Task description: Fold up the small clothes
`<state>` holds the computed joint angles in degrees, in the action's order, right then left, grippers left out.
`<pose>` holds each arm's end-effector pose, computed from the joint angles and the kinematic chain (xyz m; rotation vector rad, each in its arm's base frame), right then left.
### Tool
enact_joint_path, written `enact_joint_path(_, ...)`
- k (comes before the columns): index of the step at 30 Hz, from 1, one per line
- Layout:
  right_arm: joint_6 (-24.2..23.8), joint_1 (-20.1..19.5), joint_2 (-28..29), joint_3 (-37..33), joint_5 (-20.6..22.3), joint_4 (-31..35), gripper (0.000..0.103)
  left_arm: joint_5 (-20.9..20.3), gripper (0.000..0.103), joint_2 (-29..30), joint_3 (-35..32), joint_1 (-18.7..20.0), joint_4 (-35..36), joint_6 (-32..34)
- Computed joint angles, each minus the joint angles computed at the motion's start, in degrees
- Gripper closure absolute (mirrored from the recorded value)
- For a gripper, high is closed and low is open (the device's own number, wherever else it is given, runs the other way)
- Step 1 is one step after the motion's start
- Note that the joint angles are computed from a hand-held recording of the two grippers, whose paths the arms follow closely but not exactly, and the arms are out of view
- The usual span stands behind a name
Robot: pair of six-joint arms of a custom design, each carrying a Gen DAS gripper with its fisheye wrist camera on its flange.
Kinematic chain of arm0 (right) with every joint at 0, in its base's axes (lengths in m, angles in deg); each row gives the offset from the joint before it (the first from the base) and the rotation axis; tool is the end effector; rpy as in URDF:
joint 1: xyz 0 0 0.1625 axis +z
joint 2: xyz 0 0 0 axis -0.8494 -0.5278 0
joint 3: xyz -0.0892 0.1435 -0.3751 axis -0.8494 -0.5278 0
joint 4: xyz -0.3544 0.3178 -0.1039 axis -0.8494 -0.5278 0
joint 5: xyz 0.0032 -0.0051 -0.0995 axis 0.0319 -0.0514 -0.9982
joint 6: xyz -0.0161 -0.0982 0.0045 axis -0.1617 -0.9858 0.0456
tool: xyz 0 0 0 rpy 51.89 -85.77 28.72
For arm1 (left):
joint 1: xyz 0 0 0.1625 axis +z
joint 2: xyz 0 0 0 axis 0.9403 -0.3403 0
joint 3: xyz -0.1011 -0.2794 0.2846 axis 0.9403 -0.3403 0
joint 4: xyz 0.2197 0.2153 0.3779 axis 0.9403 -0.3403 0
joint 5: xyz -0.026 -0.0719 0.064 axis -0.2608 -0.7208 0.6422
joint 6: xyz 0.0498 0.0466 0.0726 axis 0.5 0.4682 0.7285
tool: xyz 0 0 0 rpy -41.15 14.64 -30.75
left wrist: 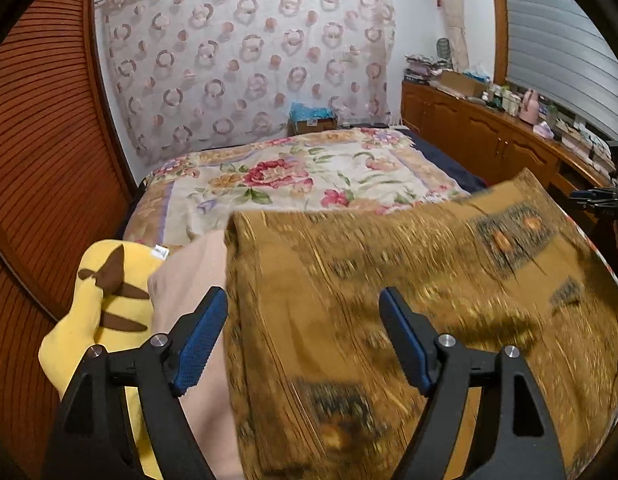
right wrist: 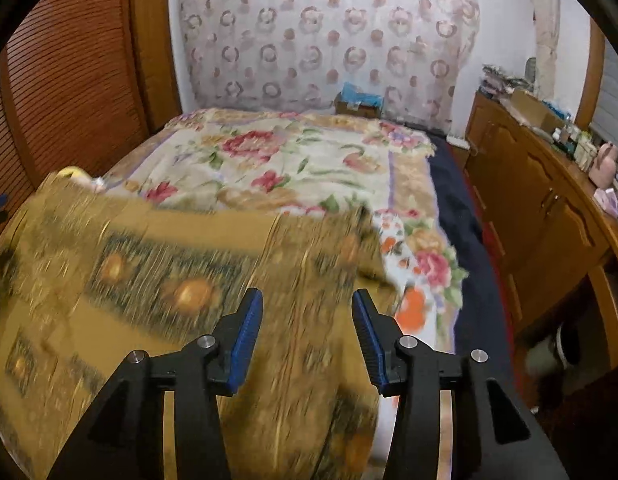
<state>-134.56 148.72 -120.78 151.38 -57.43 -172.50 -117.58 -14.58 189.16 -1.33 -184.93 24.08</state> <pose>0.1125 -0.7128 0.1888 0.8929 -2.2452 0.8395 -0.0448 -0.6758 0.1939 0.4763 2.1532 -0.9844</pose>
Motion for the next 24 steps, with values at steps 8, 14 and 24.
enact_joint_path(8, 2.4, -1.5, -4.7, 6.2, -1.9, 2.5, 0.055, -0.2, 0.024, -2.4, 4.8, -0.5, 0.8, -2.8)
enact_joint_path(14, 2.8, -2.2, -5.4, 6.9, -2.5, 3.1, 0.055, 1.3, 0.024, -3.7, 6.8, -0.2, 0.1, -4.4)
enact_joint_path(24, -1.0, -3.4, -4.0, 8.8, 0.1, -4.3, 0.055, -0.5, 0.067, -4.6, 8.0, 1.1, 2.7, -7.1)
